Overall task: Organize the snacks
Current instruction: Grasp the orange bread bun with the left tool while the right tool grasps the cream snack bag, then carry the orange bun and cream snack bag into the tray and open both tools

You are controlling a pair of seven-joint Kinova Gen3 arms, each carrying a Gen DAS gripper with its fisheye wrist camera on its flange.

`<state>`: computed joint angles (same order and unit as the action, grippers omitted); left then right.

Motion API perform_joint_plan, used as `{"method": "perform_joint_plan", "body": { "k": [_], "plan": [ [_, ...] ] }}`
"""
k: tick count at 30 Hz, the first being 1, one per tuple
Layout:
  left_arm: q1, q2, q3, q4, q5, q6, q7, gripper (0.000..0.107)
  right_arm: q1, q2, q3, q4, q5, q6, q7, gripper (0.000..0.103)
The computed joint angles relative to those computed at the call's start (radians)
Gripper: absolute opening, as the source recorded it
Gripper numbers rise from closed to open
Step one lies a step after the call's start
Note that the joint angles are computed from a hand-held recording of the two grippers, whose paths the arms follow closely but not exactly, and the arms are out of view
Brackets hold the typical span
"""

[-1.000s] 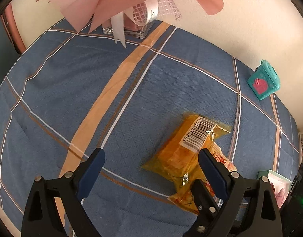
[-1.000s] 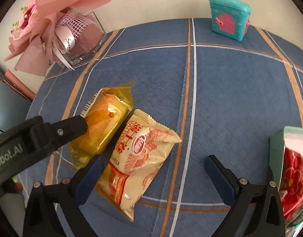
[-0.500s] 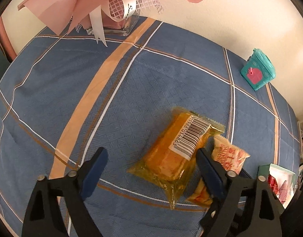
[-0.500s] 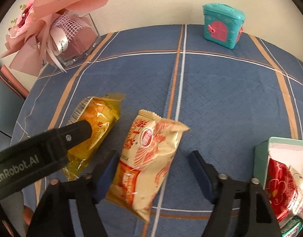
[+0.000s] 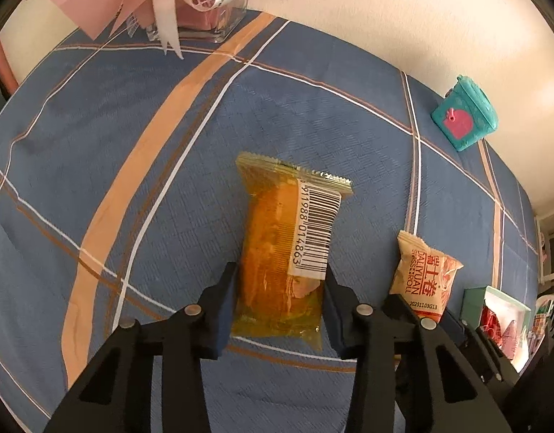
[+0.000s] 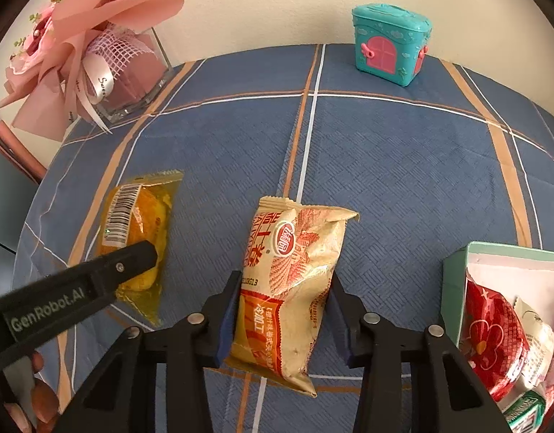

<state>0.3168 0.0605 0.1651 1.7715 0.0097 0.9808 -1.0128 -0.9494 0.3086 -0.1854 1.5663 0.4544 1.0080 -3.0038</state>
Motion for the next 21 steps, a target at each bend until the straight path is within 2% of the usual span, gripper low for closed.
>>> {"method": "perform_joint_plan", "body": {
  "k": [9,14,21],
  "plan": [
    [0.012,-0.014,0.009,0.004,-0.002,0.042,0.048,0.042,0.002,-0.021,-0.019,0.003,-0.044,0.035,-0.004,0.042],
    [0.027,-0.036,0.021,0.019,-0.014,0.065,0.074,0.042,0.012,-0.049,-0.034,0.022,-0.089,0.02,-0.018,0.04],
    [0.057,-0.066,0.049,0.033,-0.038,0.081,0.151,0.041,-0.013,-0.105,-0.066,0.045,-0.074,0.037,-0.064,0.04]
  ]
}}
